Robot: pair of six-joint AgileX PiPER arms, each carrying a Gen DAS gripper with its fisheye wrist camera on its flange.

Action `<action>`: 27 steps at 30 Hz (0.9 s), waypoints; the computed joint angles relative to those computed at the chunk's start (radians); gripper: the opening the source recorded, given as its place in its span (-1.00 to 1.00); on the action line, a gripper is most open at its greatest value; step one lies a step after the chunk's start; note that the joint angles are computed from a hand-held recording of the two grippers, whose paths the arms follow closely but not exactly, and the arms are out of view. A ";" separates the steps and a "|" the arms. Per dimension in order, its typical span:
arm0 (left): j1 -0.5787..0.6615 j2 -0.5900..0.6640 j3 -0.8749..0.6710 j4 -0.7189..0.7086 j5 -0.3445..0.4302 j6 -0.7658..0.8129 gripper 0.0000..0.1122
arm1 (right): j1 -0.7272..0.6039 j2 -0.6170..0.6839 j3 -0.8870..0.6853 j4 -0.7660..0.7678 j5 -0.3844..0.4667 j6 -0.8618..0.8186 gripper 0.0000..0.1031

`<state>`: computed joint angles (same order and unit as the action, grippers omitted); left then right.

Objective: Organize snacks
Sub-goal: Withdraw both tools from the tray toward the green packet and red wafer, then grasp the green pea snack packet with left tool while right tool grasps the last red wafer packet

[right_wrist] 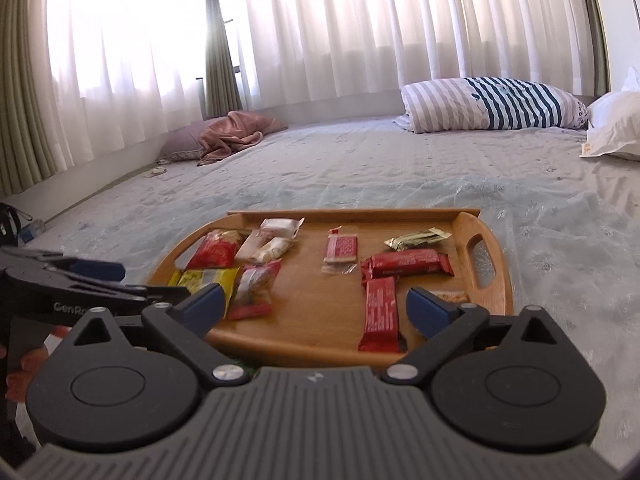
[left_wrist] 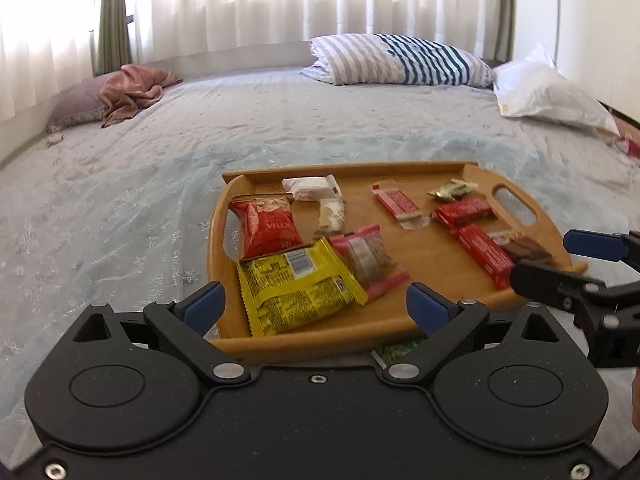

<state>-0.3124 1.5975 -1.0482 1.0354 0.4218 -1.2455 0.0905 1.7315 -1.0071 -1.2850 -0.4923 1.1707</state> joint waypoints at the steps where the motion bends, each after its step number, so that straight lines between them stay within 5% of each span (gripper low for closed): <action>1: -0.005 -0.004 0.002 -0.003 0.003 0.005 0.74 | 0.000 -0.010 0.021 0.025 -0.004 -0.033 1.00; 15: -0.042 0.020 -0.062 -0.317 0.076 0.253 0.75 | -0.008 -0.106 0.244 0.237 -0.054 -0.341 1.00; 21: -0.014 0.101 -0.140 -0.587 0.084 0.431 0.75 | -0.007 -0.106 0.297 0.192 -0.083 -0.304 1.00; 27: -0.028 0.166 -0.189 -0.607 0.086 0.419 0.69 | 0.003 -0.093 0.331 0.190 -0.099 -0.336 0.99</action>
